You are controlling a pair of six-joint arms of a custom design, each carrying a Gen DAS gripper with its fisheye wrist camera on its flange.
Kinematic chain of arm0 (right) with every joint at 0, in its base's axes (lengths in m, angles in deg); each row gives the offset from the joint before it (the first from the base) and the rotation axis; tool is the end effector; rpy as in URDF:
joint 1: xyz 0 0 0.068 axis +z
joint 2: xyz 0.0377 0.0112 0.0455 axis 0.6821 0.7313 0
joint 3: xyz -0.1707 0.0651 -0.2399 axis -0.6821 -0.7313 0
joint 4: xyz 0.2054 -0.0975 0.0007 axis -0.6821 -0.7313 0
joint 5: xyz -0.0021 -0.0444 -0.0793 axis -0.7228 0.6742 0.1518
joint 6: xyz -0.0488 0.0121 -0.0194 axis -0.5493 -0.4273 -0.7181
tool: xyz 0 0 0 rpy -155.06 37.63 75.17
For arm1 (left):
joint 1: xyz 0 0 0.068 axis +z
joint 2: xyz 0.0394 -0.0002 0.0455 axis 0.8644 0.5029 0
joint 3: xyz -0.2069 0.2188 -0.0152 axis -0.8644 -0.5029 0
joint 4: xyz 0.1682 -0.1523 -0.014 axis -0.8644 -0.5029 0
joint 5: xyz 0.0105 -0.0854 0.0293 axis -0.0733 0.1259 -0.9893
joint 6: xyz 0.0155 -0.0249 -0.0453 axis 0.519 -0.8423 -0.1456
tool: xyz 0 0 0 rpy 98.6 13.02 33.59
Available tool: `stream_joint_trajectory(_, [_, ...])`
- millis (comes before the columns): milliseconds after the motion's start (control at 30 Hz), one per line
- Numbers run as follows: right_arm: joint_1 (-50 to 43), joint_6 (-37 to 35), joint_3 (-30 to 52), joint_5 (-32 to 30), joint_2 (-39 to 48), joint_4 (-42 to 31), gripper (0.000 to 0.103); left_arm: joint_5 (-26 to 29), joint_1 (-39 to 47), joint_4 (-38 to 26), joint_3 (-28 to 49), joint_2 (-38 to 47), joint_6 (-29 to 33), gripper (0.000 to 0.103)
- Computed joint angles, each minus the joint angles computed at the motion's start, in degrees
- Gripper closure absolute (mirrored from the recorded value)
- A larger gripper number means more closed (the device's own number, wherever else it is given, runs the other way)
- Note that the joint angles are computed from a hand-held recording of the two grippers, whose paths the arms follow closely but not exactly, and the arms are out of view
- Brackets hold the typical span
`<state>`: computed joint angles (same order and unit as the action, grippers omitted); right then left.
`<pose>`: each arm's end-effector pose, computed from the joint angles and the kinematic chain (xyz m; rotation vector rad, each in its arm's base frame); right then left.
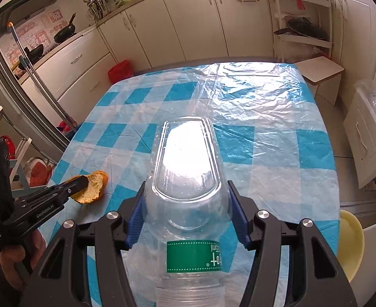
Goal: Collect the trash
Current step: 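Carry the bottle and peel to the yellow bucket with both tools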
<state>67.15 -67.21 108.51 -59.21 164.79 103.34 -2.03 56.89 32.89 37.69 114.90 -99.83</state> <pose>0.2774 0.1349 0.1246 -0.5000 2.4627 0.5679 0.2300 -0.0095 0.0847 -0.4638 2.4483 -0.1168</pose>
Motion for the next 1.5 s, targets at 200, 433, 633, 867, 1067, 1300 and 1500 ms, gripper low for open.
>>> stream_joint_trajectory(200, [-4.56,-0.45,-3.97,-2.60,-2.64,1.74,0.046,-1.94,-7.05,-3.56,0.28,-4.48,-3.37,0.097])
stream_joint_trajectory(433, [-12.59,-0.42,-8.10,-4.03,-6.08,4.87,0.046,-5.10,-16.93,-9.60,4.07,-7.48,-6.60,0.096])
stream_joint_trajectory(633, [-24.27,1.23,-10.40,-3.70,-3.78,9.31,0.046,-6.38,-23.45,-12.27,8.28,-5.61,-9.13,0.096])
stream_joint_trajectory(867, [-33.12,2.78,-6.48,-2.22,8.35,9.58,0.046,-7.22,-29.31,-14.99,13.34,-2.92,-10.73,0.096])
stream_joint_trajectory(1067, [-35.25,5.89,-4.88,-0.23,10.31,9.05,0.041,-7.84,-32.71,-19.63,19.30,-2.10,-10.45,0.096])
stream_joint_trajectory(1300, [-38.64,8.42,-13.64,-2.94,-3.94,19.51,0.027,-8.69,-39.04,-26.52,30.93,3.19,-9.41,0.096])
stream_joint_trajectory(1500, [-42.96,8.59,-18.98,-4.27,-14.32,27.08,0.019,-7.87,-43.50,-34.23,46.31,12.90,-8.18,0.096])
